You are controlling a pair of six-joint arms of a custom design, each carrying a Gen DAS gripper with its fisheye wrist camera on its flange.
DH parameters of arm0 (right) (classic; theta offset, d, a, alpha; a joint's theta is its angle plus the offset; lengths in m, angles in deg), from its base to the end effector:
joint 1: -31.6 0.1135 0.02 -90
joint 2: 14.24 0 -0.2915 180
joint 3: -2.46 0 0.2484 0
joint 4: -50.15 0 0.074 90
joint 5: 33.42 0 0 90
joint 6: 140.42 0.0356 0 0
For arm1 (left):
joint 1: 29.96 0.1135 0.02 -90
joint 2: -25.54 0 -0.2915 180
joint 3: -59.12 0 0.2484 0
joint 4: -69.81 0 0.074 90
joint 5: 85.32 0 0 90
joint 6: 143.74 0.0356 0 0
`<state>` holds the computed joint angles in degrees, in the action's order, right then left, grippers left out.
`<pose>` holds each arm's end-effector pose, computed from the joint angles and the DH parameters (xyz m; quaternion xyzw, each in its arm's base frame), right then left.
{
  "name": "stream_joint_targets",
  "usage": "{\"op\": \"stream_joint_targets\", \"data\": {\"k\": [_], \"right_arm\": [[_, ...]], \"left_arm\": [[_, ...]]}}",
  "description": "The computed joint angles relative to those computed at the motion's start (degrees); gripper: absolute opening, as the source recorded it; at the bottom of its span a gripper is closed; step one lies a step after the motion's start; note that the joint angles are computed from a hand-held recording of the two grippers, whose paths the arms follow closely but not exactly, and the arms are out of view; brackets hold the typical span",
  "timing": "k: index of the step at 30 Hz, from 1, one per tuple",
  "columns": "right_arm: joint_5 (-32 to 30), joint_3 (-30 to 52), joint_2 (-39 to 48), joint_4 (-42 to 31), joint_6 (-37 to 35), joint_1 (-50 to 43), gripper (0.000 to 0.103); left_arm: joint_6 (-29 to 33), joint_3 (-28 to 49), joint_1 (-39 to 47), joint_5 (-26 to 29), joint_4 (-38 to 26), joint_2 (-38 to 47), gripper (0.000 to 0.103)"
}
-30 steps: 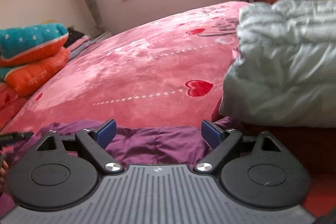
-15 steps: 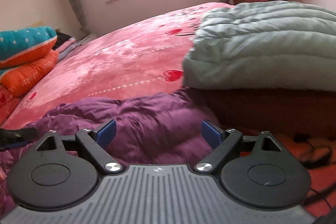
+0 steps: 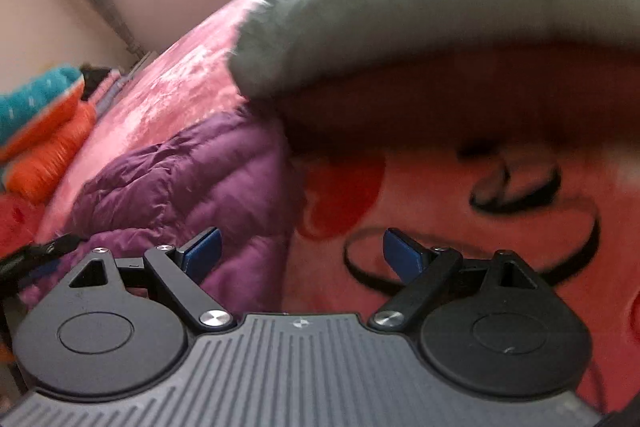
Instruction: Fold large clothes
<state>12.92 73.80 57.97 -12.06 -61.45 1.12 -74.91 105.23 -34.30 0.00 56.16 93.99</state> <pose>0.2059 -0.0927 0.2983 0.0672 0.9044 0.2616 0.3302 0.2308 -0.0146 0.2259 -0.1486 0.8779 -0.0647 0.4505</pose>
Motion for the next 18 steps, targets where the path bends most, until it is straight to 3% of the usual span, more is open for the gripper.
{"op": "stream_joint_targets", "data": {"k": [6,9,15,18], "right_arm": [[-10.6,1.5,9.0,-4.5,-1.8,-6.1,0.103],[-11.8,0.6,9.1,-3.7,-0.5,-4.5,0.103],[-11.5,0.0,7.9,-4.1,-2.3,1.3,0.103],[-11.2,0.9,8.8,-5.1,-4.5,4.5,0.103]], "left_arm": [[3.4,-1.8,12.3,10.6,-9.6,-14.5,0.102],[9.3,-2.0,23.3,17.5,-15.0,-18.9,0.102],[20.5,-1.3,46.4,31.8,-20.0,-18.0,0.102],[27.3,-0.8,54.2,34.9,-20.9,-14.0,0.102]]}}
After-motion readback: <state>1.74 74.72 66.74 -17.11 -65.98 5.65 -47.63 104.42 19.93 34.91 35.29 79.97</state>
